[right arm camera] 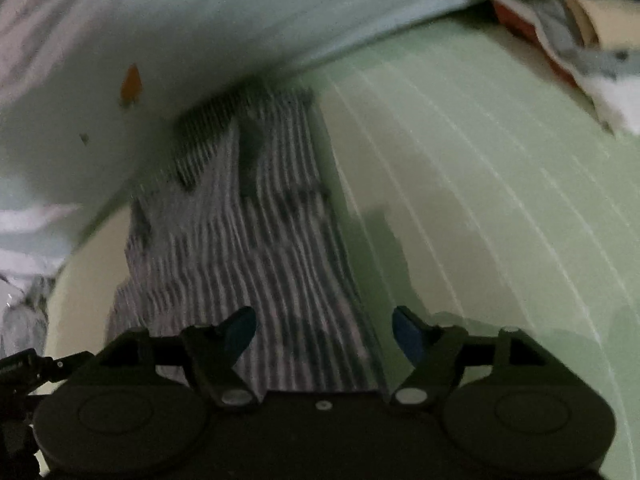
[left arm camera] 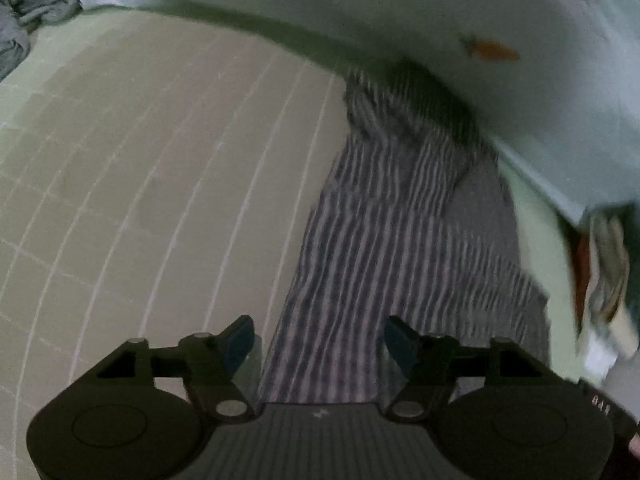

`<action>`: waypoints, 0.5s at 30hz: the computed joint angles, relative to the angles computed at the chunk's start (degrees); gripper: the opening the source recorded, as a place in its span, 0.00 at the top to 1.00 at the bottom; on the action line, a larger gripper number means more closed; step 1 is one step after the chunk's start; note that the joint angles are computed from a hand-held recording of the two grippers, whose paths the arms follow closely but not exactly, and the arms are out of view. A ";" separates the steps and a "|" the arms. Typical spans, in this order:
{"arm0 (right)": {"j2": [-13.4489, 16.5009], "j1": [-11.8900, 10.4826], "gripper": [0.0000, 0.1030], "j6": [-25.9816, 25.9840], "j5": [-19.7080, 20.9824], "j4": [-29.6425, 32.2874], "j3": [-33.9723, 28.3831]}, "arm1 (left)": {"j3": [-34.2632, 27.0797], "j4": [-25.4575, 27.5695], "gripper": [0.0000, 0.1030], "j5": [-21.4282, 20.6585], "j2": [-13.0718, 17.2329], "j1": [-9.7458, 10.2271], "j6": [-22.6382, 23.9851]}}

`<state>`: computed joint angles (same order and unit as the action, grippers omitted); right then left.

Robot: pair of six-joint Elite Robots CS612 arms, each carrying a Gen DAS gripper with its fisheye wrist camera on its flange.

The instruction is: Fold clothes

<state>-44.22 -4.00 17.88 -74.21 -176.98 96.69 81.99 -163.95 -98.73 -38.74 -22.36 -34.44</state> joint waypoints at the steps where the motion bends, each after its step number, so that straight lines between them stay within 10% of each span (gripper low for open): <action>1: -0.22 0.07 0.24 -0.10 -0.52 0.83 0.32 | 0.57 0.11 0.27 -0.52 -0.18 0.06 -0.35; 7: -1.08 -0.36 0.20 1.23 -0.41 3.76 1.88 | 4.07 -1.90 0.29 -4.08 -0.93 0.40 -1.89; 10: -1.34 -1.24 0.27 0.96 4.07 3.48 2.88 | 4.76 -4.61 0.47 -5.04 -0.60 0.13 -4.26; 12: -1.38 -1.65 0.66 0.04 6.54 2.97 3.57 | 5.22 -5.53 0.67 -3.99 -0.65 -0.43 -4.60; 15: -1.63 -2.32 0.82 0.26 8.47 1.61 5.13 | 6.51 -7.93 0.87 -3.86 -1.07 -0.92 -4.80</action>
